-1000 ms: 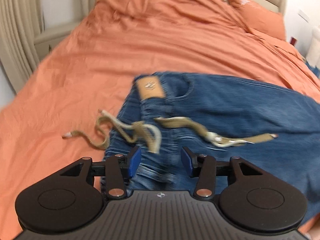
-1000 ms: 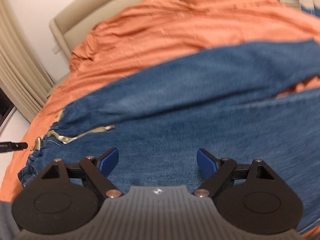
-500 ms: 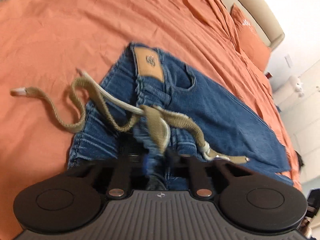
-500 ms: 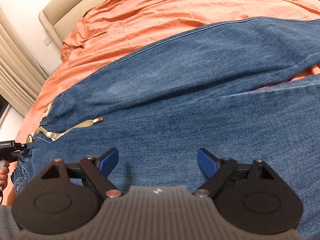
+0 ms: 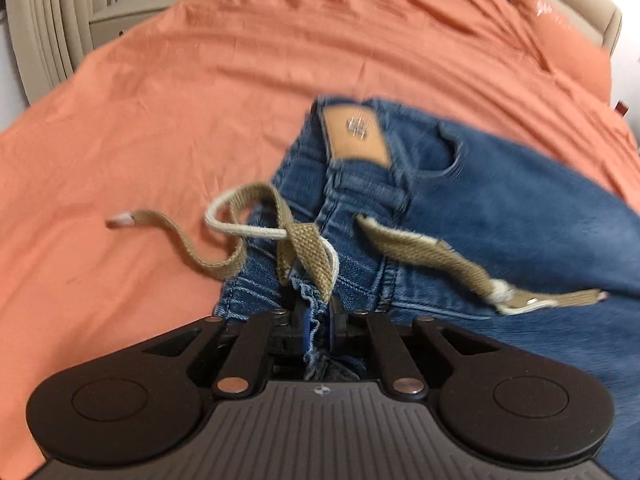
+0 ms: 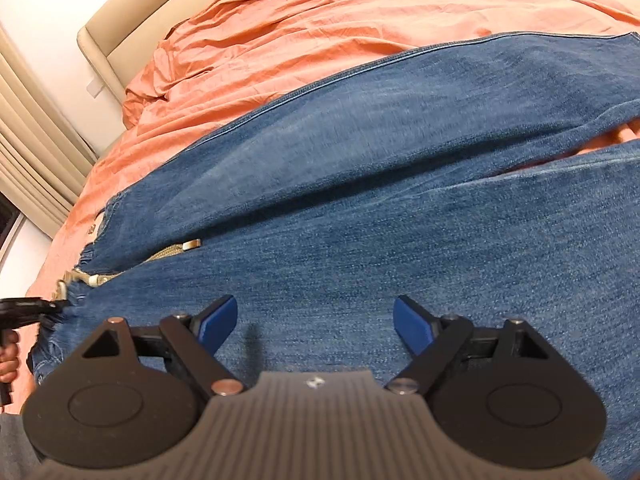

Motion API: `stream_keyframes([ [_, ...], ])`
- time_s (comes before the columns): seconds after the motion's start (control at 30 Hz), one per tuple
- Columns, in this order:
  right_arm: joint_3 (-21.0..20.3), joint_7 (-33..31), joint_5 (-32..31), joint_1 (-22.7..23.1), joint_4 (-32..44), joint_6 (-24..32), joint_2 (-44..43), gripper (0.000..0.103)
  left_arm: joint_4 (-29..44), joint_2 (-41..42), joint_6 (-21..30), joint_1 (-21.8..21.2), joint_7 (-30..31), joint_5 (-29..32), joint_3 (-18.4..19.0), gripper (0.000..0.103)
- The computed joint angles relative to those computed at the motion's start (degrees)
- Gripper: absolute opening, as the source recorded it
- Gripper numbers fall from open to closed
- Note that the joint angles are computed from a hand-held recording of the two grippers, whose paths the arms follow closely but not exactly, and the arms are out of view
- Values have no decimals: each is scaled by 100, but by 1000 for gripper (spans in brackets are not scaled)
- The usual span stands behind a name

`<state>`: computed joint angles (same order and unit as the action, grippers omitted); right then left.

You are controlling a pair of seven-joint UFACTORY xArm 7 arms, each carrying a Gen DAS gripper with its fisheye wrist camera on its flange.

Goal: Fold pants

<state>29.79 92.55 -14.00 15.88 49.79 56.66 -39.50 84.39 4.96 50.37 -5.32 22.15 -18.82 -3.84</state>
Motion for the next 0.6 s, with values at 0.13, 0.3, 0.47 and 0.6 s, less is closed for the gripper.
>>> stream_keyframes([
  [0.13, -47, -30, 38, 27, 2, 51, 10, 82, 44, 9, 105, -69, 101, 457, -10, 20],
  [0.3, -51, -26, 69, 33, 62, 177, -11, 82, 300, -204, 302, -95, 245, 960, 7, 45],
  [0.47, 8, 249, 196, 36, 54, 277, -276, 82, -235, -1133, 450, -141, 1629, 893, 110, 45],
  [0.6, 121, 170, 164, 7, 294, 460, -335, 82, -473, -1733, 914, -276, 3260, 766, 271, 45],
])
